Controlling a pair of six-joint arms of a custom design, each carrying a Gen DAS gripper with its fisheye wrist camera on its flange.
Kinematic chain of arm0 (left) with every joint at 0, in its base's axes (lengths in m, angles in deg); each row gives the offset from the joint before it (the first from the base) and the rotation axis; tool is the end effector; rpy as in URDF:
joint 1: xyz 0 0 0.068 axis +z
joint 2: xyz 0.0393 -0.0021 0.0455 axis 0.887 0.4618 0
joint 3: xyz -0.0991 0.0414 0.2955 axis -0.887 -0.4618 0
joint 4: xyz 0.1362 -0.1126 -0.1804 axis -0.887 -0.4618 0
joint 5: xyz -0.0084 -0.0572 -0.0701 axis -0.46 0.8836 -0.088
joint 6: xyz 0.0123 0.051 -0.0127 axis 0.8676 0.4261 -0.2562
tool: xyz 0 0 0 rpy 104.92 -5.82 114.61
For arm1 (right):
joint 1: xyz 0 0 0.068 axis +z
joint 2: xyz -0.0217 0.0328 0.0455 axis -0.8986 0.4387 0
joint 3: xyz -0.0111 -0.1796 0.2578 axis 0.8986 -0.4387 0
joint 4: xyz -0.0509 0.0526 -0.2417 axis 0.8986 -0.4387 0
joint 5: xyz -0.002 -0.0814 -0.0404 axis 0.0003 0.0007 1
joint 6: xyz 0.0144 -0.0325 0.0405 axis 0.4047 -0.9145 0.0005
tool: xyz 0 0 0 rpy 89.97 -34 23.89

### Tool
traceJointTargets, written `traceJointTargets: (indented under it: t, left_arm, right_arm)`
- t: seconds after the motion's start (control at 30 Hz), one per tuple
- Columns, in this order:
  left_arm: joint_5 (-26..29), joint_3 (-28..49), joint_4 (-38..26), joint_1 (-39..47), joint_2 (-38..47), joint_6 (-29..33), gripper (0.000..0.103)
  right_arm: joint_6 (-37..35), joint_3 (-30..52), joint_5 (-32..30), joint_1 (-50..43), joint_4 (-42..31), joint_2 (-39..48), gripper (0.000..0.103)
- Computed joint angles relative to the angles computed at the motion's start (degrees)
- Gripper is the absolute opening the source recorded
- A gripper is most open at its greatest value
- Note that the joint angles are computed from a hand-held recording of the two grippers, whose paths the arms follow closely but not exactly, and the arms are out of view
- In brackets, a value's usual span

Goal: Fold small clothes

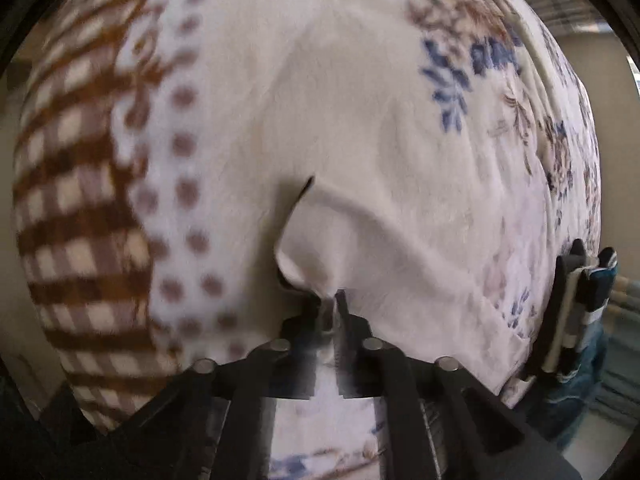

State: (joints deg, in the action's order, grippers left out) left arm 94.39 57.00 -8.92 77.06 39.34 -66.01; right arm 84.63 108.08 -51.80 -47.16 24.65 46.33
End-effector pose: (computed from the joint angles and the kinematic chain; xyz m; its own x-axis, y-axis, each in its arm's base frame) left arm 0.3698 0.0839 0.1673 -0.4107 -0.9032 0.1246 -0.8607 0.3390 -0.3798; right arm 0.2958 0.0906 0.2100 -0.9760 0.2058 0.0717 0.2063 0.9785 -0.0014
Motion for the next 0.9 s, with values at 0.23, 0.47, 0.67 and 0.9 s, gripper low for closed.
traceJointTargets:
  t: [0.23,0.47,0.67,0.9]
  left_arm:
    - [-10.7,12.7,-3.7,-13.3,-2.8,24.6,0.004]
    - [-5.3,26.3,-7.7,-37.1,0.4,43.3,0.004]
    - [-1.1,26.4,-12.2,-53.5,4.8,52.0,0.004]
    - [-0.2,30.8,-24.0,-58.9,12.9,53.1,0.007]
  right_arm:
    - [3.8,-11.5,2.4,-2.6,-0.9,-10.1,0.058]
    - [-8.3,-17.9,1.8,-22.9,-5.6,-21.3,0.074]
    - [-28.9,-19.9,4.7,-50.5,-12.2,-29.1,0.077]
    - [-57.1,-11.0,7.7,-82.9,-13.5,-22.5,0.077]
